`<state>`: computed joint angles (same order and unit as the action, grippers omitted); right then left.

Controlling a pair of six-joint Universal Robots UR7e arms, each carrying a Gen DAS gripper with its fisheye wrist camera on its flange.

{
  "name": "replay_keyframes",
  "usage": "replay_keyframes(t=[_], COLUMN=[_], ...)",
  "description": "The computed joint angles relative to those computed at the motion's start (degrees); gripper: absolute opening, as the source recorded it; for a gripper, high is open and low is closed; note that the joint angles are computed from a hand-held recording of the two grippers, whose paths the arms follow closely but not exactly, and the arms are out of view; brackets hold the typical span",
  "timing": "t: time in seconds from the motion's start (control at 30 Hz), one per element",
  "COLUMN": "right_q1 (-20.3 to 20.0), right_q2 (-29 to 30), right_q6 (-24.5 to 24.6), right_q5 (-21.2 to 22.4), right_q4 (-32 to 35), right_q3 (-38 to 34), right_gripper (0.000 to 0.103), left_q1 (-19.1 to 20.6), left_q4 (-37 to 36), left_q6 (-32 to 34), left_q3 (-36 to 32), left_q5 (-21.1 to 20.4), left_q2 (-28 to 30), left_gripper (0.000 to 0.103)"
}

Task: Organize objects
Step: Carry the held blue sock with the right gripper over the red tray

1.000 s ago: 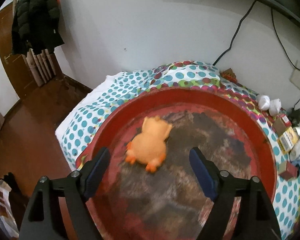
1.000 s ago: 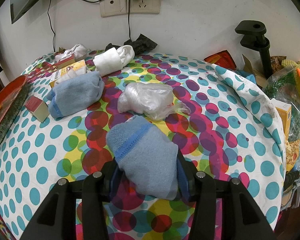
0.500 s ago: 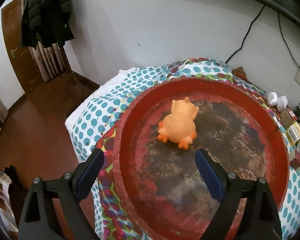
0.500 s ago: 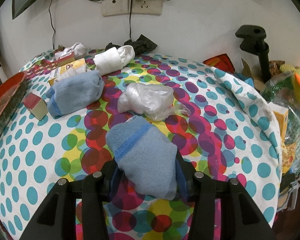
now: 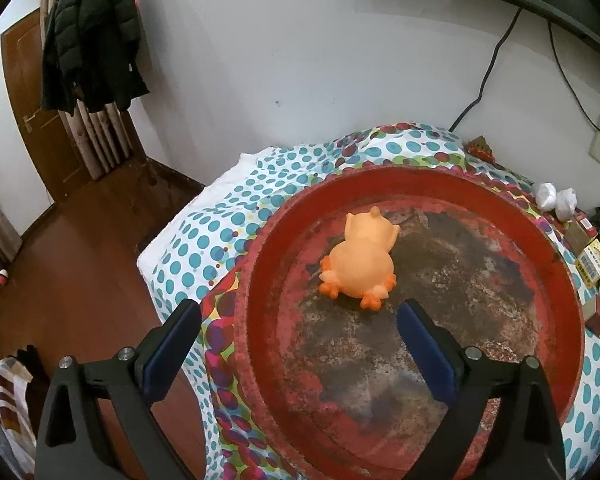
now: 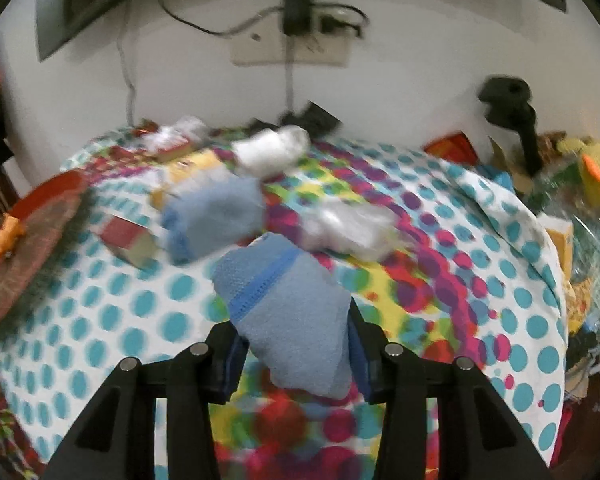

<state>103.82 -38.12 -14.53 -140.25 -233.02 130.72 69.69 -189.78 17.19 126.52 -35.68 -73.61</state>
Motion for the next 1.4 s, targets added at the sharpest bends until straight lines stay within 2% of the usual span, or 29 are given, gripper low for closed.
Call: replay_keyframes(t=[0.03,0.2,0.27,0.67,1.0,1.4], right_q1=[1.0,4.6,5.98,11.44,13.12,12.37], right_q2=[0.37,1.77,3.14,9.65,15.23,19.58], right_q6=[1.11,2.41,2.42,2.92,2.16,5.03], right_q5=[-0.84,1.3,1.98,8.24,10.04,10.77], right_q4=[1.08,8.09,10.43,26.3,35.18,42.16], right_q3=[-0.99,-5.47,-7.69,-21.68,-31.47,-38.48], right_gripper=[0.044,0.044,0.044,0.044,0.045,0.046], left_q1=[-0.07,0.18,0.52,1.52,2.29,3.94], left_q4=[-0.62,-1.22,0.05,1.19,2.8,4.49], left_q6=[0.39,0.55,-0.45,-1.77,-2.65,-5.12], left_q3=[-0.01,-0.42,-0.56,-1.46,-2.24,-3.28], left_q5=[0.42,1.54,0.74,0.65,0.0,-1.14], left_q2=[0.15,0.35,-0.31,-0.48,-0.7,-1.69], left_gripper=[0.099,0.1,0.1,0.101,0.101,0.101])
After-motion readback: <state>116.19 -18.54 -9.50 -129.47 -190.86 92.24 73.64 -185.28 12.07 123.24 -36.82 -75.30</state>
